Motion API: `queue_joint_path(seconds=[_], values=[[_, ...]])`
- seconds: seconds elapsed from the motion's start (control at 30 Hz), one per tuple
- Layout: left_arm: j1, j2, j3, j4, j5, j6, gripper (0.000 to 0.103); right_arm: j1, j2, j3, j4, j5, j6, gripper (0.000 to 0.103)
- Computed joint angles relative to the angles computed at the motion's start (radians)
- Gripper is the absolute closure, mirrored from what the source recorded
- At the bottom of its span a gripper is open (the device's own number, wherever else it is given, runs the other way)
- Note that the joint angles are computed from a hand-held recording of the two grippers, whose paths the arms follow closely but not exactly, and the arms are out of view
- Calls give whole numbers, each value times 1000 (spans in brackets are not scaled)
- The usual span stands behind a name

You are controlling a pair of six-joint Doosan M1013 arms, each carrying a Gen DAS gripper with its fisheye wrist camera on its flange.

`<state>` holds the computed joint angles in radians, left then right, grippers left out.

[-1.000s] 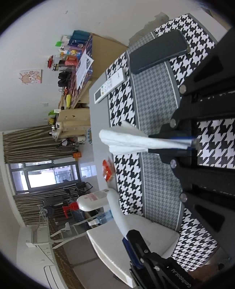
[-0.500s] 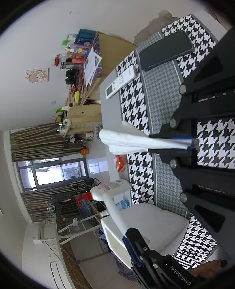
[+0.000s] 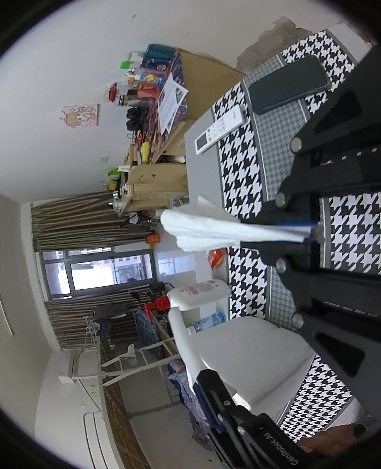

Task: Organize soft objects
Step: 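Carry the foam tube in the left tool and tissues in the right tool over the box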

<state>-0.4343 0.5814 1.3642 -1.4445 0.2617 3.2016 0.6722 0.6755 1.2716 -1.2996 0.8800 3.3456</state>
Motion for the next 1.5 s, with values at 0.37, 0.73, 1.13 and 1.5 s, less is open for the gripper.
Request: queue_joint_path(seconds=[0.37, 0.73, 1.13, 1.5], values=[[10, -17, 16, -183, -15, 176, 83, 7, 4, -23, -45, -18, -3, 94], [32, -26, 23, -440, -60, 403, 83, 1, 19, -63, -84, -95, -5, 95], [39, -30, 27, -697, -95, 622, 83, -4, 23, -77, -90, -168, -19, 95], [45, -28, 31, -834, -125, 735, 83, 0, 38, -113, -80, -196, -59, 95]])
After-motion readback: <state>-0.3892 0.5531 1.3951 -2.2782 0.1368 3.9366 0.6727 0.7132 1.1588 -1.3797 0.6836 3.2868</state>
